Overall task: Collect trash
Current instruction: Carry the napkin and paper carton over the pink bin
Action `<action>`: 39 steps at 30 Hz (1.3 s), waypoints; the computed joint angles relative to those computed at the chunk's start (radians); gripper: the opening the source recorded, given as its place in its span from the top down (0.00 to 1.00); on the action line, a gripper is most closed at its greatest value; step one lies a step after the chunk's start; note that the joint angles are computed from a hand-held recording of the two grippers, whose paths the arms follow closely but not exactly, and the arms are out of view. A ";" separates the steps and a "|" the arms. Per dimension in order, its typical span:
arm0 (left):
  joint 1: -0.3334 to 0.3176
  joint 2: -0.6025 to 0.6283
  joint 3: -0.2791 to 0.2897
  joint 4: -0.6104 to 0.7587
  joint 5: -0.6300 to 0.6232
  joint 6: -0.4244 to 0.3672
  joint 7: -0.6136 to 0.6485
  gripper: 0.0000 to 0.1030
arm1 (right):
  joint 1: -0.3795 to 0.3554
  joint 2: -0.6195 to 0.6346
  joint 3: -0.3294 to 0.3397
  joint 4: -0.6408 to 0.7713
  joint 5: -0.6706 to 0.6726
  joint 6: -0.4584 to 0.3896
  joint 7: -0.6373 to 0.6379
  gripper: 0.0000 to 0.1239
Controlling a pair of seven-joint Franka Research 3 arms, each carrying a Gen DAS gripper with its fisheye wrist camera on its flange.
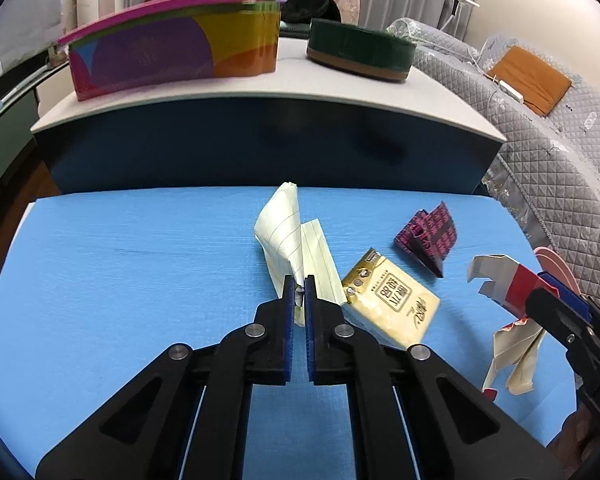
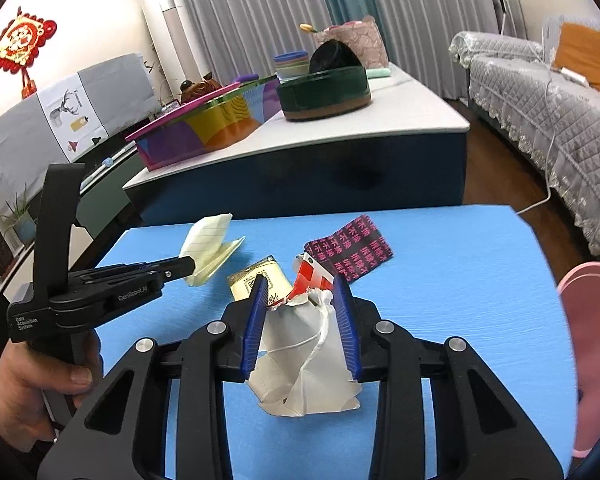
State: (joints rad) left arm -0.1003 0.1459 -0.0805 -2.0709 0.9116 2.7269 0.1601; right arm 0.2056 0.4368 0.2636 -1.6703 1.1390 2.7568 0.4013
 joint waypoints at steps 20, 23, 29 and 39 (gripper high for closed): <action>-0.038 -0.157 -0.094 -0.066 0.261 -0.044 -0.248 0.96 | -0.010 -0.226 -0.095 -0.134 0.095 0.043 -0.115 0.73; -0.046 -0.170 -0.109 -0.068 0.298 -0.057 -0.301 0.96 | -0.018 -0.244 -0.115 -0.126 0.097 0.037 -0.126 0.73; -0.068 -0.170 -0.131 -0.066 0.309 -0.088 -0.327 0.96 | -0.040 -0.258 -0.139 -0.113 0.130 0.025 -0.177 0.73; -0.121 -0.140 -0.150 -0.032 0.300 -0.150 -0.338 0.96 | -0.082 -0.248 -0.167 -0.135 0.221 0.020 -0.223 0.73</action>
